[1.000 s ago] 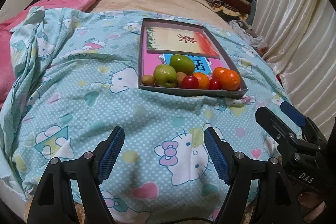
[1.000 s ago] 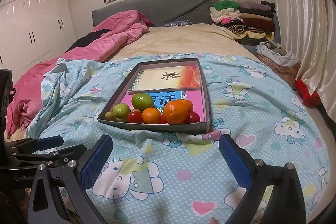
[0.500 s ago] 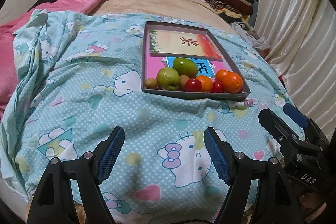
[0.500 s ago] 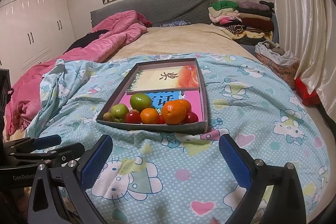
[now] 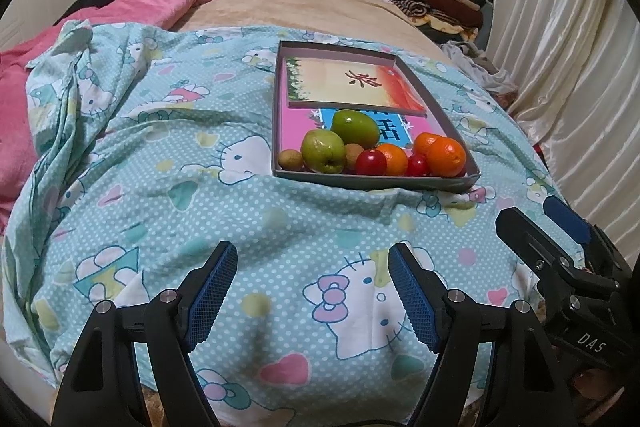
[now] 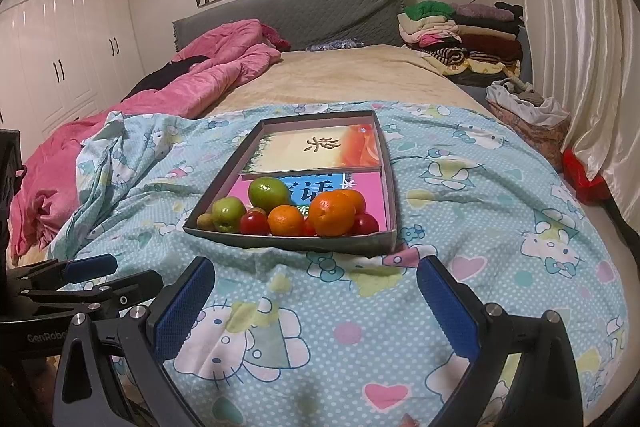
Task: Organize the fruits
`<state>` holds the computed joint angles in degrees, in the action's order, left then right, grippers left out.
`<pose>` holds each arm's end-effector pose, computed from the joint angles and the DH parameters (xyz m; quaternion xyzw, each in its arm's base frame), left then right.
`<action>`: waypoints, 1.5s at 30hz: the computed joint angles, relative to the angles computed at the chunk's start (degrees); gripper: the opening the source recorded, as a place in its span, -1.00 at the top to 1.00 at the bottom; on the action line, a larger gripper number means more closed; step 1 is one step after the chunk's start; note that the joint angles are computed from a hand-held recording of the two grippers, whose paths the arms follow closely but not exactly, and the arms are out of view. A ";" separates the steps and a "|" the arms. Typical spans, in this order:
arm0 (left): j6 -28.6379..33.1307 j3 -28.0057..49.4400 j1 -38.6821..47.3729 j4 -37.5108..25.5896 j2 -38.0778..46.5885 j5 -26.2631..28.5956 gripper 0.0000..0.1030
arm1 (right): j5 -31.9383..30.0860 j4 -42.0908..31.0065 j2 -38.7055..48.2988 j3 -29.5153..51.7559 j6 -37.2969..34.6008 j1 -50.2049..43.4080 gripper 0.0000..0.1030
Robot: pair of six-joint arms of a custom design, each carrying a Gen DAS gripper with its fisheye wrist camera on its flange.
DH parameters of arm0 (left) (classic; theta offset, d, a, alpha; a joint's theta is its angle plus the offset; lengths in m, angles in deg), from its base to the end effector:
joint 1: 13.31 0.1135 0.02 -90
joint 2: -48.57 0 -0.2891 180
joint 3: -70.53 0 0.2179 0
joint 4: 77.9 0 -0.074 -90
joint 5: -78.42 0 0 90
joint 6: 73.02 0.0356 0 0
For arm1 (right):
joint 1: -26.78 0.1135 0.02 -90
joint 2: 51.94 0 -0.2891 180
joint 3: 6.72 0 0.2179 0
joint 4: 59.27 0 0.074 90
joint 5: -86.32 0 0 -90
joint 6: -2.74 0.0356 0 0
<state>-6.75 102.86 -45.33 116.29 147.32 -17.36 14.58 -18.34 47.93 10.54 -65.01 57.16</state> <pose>0.1869 -0.1126 0.1130 0.0520 0.9437 -0.1090 0.3081 0.1593 0.0804 0.1105 0.0009 0.9032 0.0494 0.4264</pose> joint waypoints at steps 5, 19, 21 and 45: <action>-0.12 0.20 -0.31 -0.56 0.03 -0.44 -0.53 | 0.04 -0.20 -0.02 0.08 0.05 0.10 -0.98; -0.16 0.16 -0.01 -0.15 0.40 -0.47 -0.53 | 0.04 0.62 0.53 -0.10 0.10 0.24 -0.98; -0.15 0.02 0.08 0.21 0.47 -0.24 -0.53 | 0.05 0.69 0.70 -0.12 0.27 0.26 -0.98; -0.23 0.88 2.96 0.60 2.88 0.61 -0.53 | -3.41 1.79 1.48 -0.58 0.97 -4.89 -0.98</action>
<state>-6.98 103.75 -42.37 116.89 150.20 -16.75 11.17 -16.56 49.41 9.96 -64.04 52.27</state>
